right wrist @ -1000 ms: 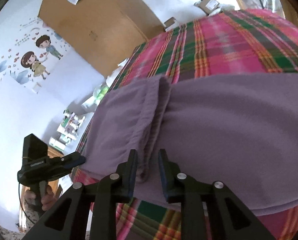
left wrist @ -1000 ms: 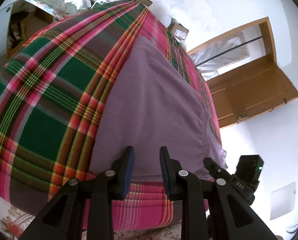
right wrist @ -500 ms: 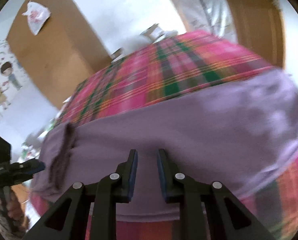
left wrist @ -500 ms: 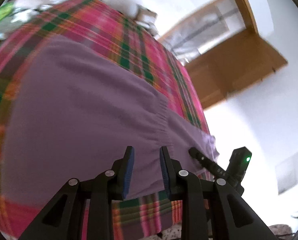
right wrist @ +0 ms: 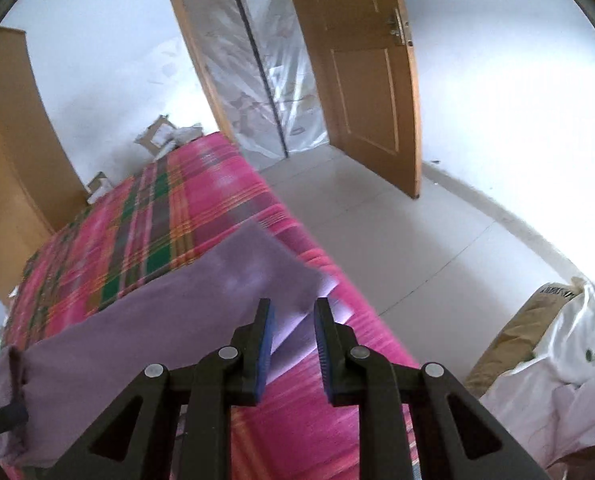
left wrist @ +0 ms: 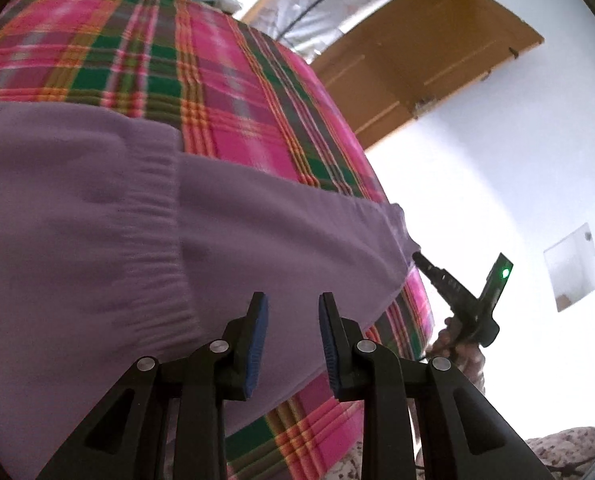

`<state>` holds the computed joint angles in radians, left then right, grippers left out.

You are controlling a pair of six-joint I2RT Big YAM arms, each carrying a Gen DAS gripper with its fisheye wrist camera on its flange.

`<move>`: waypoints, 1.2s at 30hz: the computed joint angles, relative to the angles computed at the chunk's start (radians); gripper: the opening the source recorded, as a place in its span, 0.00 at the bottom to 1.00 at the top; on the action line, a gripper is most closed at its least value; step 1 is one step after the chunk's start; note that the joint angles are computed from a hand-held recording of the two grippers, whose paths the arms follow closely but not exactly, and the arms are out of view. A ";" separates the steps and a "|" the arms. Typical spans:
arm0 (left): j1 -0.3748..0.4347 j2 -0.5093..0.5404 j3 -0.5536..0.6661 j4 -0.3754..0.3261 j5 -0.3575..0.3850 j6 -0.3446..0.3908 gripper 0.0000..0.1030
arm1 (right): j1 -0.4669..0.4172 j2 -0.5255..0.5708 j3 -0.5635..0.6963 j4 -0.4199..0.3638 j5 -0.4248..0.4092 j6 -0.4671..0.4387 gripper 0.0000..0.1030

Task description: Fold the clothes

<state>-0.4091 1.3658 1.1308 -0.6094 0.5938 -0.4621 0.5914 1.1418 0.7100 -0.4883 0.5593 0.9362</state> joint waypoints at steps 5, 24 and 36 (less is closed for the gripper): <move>-0.034 0.034 0.025 -0.014 -0.014 0.036 0.26 | -0.080 0.012 0.006 0.096 -0.091 -0.102 0.30; -0.114 0.152 0.165 -0.132 0.005 0.171 0.26 | -0.164 0.198 0.166 0.026 -0.250 -0.339 0.35; -0.118 0.186 0.182 -0.119 0.045 0.145 0.26 | -0.167 0.182 0.155 0.040 -0.225 -0.338 0.10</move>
